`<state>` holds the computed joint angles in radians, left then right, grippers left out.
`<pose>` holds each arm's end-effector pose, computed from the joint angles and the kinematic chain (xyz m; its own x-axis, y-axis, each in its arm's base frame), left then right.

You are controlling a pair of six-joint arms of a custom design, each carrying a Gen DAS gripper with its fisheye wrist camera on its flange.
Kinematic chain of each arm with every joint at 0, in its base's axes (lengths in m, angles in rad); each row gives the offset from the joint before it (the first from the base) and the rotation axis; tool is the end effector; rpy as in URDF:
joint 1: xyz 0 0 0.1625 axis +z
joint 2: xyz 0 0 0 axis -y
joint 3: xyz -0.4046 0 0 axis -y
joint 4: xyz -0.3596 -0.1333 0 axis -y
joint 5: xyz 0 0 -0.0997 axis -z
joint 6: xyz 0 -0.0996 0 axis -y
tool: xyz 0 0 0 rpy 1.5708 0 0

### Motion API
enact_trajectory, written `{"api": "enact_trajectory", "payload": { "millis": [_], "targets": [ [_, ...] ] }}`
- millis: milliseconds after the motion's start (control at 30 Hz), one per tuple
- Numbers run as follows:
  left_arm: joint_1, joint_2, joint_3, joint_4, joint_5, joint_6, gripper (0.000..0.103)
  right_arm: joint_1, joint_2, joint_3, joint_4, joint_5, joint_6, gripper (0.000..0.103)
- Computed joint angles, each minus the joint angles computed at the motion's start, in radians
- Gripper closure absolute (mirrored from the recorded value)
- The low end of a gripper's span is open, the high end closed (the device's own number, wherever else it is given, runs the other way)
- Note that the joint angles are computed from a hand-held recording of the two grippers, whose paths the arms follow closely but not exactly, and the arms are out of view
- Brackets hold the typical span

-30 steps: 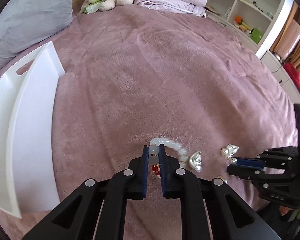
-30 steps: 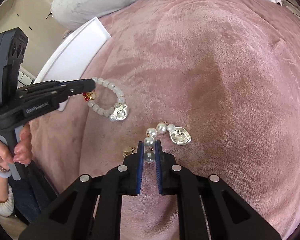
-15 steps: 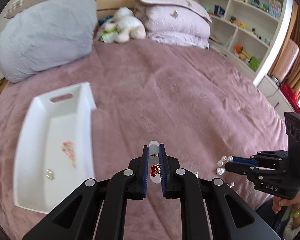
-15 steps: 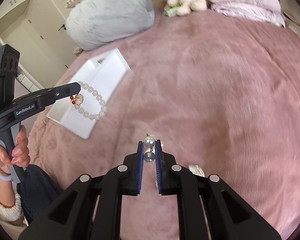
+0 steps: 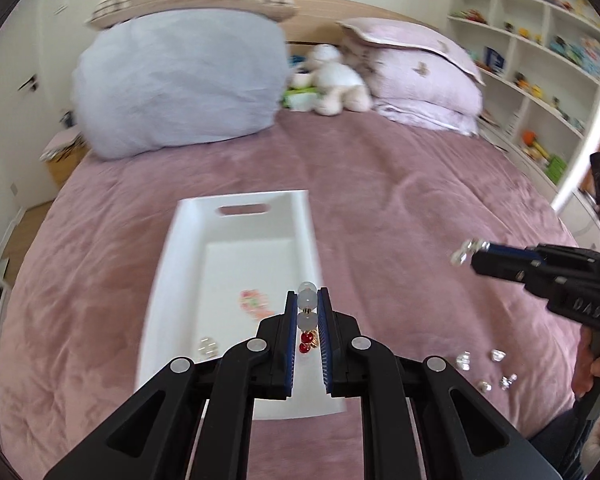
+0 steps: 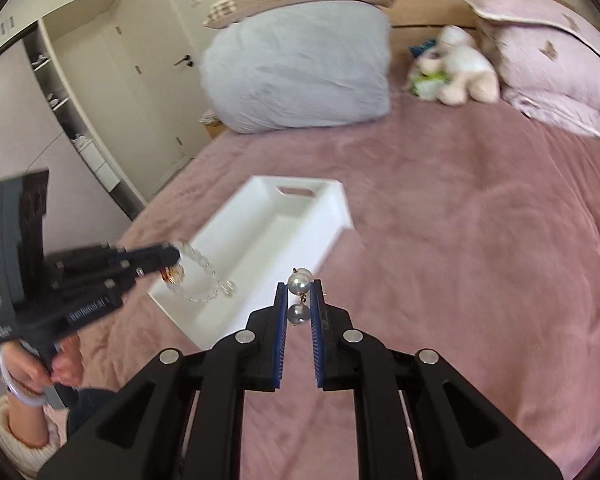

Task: Organize jewelry
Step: 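Carry the jade bracelet with the left tool while the right tool carries the pearl earring to the tray, then release the jade bracelet into the tray with the left tool while the right tool releases the earring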

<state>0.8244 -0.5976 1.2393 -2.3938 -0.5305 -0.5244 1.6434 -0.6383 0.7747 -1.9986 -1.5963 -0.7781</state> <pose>-0.3345 -0.6845 0.1433 -0.7473 -0.1630 -0.6441 0.3393 0.7399 -0.5809 0.1888 -0.7937 0.2879 -0.6617 -0.7170 0.2191 -0.7497 0.6347 -0.1875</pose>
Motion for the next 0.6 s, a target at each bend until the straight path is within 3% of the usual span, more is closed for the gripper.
{"api": "enact_trajectory", "payload": {
  "millis": [167,600],
  "targets": [
    [0.029,-0.079,0.083,0.067,0.006,-0.111,0.088,0.051,0.089,-0.082,0.021,0.007,0.013,0.091],
    [0.065,-0.146,0.185,0.099,0.005,-0.171,0.088,0.101,0.247,-0.212,0.049,-0.016,0.073,0.091]
  ]
}}
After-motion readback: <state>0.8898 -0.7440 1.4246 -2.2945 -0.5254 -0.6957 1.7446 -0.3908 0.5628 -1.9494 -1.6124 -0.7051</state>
